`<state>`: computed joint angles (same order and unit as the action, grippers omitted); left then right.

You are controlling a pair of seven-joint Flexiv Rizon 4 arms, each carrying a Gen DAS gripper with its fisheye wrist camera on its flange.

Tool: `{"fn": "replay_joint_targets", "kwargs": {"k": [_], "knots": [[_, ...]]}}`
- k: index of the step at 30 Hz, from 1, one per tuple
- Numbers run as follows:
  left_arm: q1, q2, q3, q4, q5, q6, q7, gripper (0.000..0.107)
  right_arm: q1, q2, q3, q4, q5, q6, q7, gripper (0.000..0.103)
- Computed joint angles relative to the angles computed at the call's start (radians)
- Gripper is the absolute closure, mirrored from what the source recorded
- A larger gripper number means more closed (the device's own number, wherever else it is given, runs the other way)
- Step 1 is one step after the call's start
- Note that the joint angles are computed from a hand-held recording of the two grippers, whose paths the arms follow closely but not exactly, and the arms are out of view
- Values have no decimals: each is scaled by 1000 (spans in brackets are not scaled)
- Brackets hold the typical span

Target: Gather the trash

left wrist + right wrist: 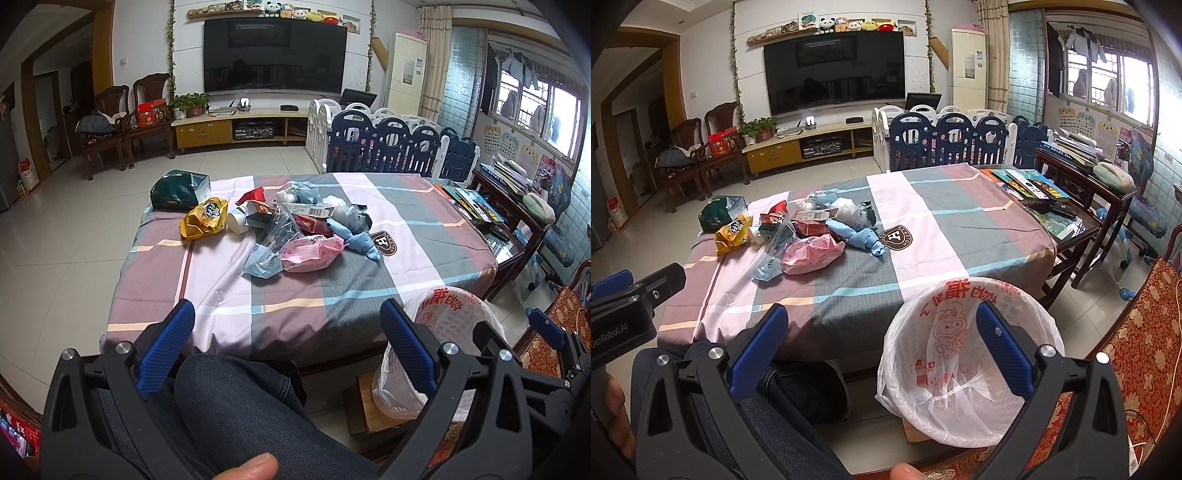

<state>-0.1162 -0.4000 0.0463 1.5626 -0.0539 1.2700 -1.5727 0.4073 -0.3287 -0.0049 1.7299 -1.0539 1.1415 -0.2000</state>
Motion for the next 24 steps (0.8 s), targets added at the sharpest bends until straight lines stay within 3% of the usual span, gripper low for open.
{"fn": "replay_joint_targets", "kwargs": {"k": [24], "knots": [[1, 0, -1, -1, 0, -2, -1, 7, -3, 1, 1, 0, 7, 1, -6, 3]]}}
